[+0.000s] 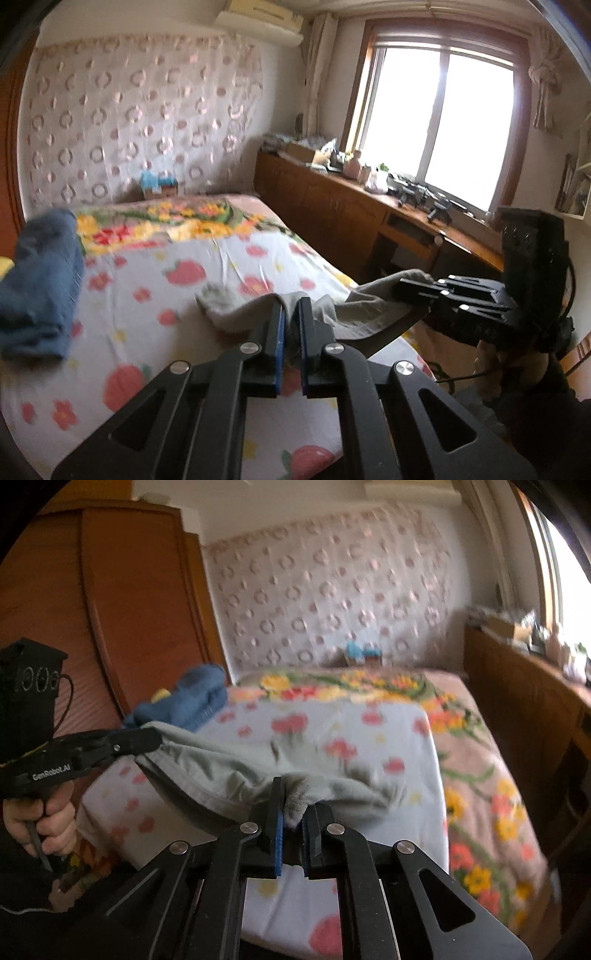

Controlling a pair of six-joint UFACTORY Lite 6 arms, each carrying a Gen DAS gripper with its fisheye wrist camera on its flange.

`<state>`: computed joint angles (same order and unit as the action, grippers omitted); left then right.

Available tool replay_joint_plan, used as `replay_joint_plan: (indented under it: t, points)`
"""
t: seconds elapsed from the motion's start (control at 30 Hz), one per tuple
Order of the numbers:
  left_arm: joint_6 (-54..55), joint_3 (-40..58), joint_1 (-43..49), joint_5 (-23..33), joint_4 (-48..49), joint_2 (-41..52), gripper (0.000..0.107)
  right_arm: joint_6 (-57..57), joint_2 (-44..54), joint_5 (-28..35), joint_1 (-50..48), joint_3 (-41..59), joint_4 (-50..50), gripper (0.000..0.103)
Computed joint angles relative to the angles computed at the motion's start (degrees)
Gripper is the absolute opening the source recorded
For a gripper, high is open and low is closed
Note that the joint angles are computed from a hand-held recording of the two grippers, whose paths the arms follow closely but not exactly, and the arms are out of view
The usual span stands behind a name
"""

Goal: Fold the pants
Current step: 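Close the left gripper on the shorts while the right gripper lifts its edge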

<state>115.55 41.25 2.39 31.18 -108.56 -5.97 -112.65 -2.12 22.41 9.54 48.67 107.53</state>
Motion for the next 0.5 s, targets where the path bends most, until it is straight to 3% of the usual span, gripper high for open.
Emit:
replay_joint_plan:
  t: [0.27, 0.4, 0.5]
  points:
    - [-10.7, 5.1, 7.3, 2.5, 10.3, -6.3, 0.003, 13.9, -1.2, -5.0, 6.8, 12.8, -12.6, 0.004]
    - [-8.9, 9.0, 10.9, 2.8, 10.0, -1.8, 0.003, 23.7, 4.1, -6.3, 9.5, 21.3, -21.3, 0.004]
    - [-8.0, 15.3, 12.1, 1.7, 9.6, 5.3, 0.003, 36.2, 12.7, -7.3, 11.6, 31.5, -34.3, 0.004]
